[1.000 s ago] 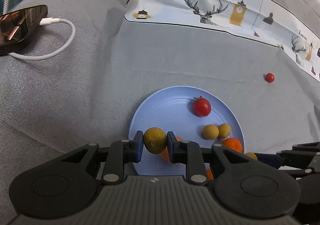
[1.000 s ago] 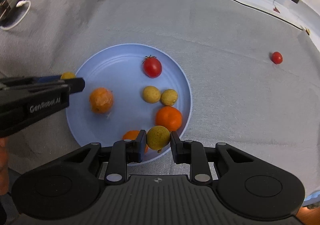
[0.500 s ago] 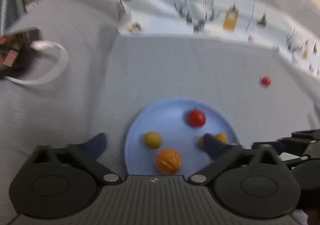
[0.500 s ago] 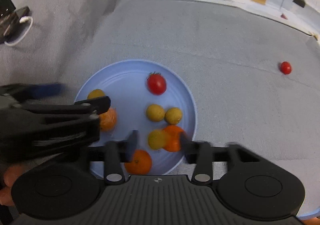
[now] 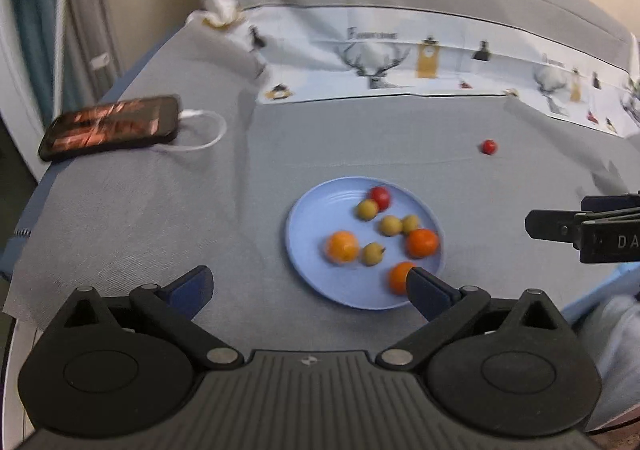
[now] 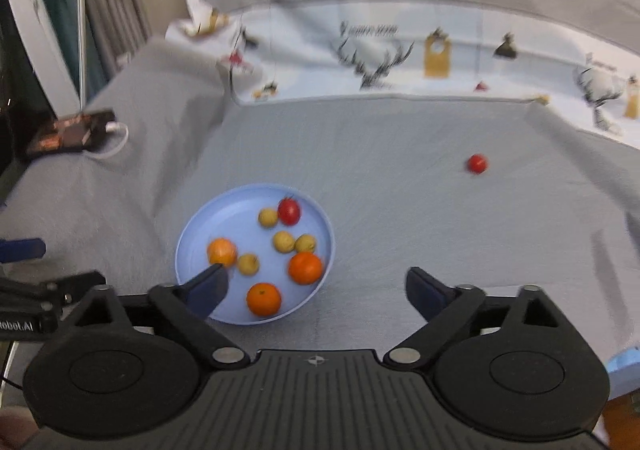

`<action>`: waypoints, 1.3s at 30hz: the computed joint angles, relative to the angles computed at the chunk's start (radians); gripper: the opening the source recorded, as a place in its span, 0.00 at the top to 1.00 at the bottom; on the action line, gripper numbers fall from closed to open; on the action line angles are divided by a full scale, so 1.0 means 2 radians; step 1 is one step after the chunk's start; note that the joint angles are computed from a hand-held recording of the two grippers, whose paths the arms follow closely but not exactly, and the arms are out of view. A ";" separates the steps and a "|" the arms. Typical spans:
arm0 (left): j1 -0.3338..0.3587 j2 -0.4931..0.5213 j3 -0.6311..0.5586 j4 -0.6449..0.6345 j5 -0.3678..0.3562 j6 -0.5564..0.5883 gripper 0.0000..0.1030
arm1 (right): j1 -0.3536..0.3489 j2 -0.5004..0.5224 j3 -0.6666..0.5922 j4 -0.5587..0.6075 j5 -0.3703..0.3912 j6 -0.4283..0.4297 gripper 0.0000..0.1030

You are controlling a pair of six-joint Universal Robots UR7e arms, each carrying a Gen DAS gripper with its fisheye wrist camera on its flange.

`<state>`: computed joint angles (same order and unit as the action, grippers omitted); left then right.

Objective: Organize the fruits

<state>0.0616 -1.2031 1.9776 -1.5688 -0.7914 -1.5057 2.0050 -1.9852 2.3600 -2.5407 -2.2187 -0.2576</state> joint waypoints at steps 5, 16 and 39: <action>0.012 0.068 -0.062 -0.060 0.011 0.071 0.00 | -0.033 -0.063 -0.002 -0.027 0.017 -0.063 0.01; 0.160 0.336 -0.254 -0.315 0.061 0.342 0.00 | -0.324 0.130 -0.083 -0.357 0.094 -0.162 0.01; 0.239 0.489 -0.253 -0.678 0.122 0.500 0.00 | -0.414 0.277 -0.112 -0.522 0.176 -0.217 0.00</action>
<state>0.5397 -0.2259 1.4711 -2.9251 -0.5465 -0.5054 1.1776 -1.4311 2.1356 -3.5857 -1.8661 -0.6906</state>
